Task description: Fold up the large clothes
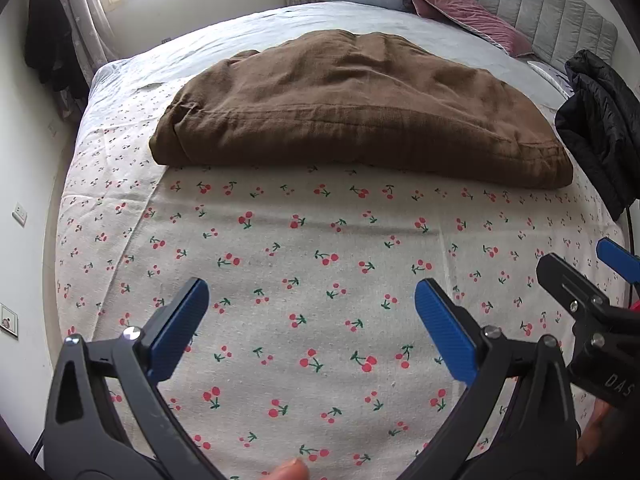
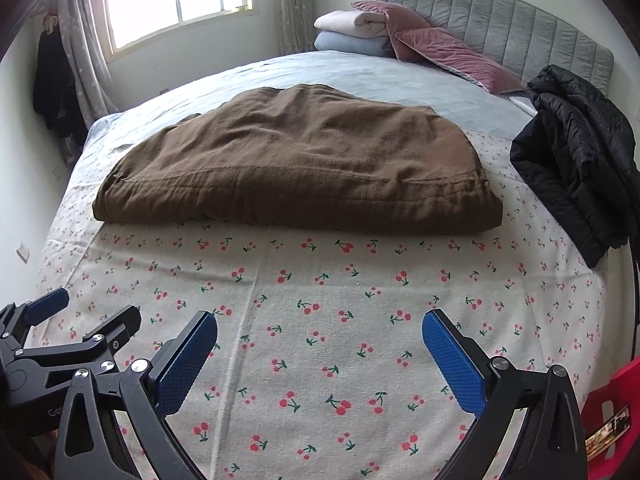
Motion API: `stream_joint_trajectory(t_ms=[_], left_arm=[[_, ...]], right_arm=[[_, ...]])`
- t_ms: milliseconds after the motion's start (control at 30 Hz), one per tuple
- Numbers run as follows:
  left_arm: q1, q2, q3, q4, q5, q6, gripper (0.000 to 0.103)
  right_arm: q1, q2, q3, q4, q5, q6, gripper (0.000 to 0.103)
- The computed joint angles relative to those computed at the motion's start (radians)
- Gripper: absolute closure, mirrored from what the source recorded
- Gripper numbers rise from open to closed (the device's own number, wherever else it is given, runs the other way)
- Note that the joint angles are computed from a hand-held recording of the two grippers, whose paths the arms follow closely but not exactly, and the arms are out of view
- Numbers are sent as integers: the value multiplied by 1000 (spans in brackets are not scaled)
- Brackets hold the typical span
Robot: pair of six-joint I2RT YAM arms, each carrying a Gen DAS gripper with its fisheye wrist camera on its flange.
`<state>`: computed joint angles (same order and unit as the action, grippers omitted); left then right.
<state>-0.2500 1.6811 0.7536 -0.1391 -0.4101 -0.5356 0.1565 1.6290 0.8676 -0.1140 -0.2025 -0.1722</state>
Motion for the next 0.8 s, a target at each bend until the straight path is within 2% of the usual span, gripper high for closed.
stream_joint_trajectory(t_ms=[800], left_arm=[[-3, -7, -3, 3, 9, 2, 0]], right_arm=[[0, 9, 2, -1, 5, 2, 0]])
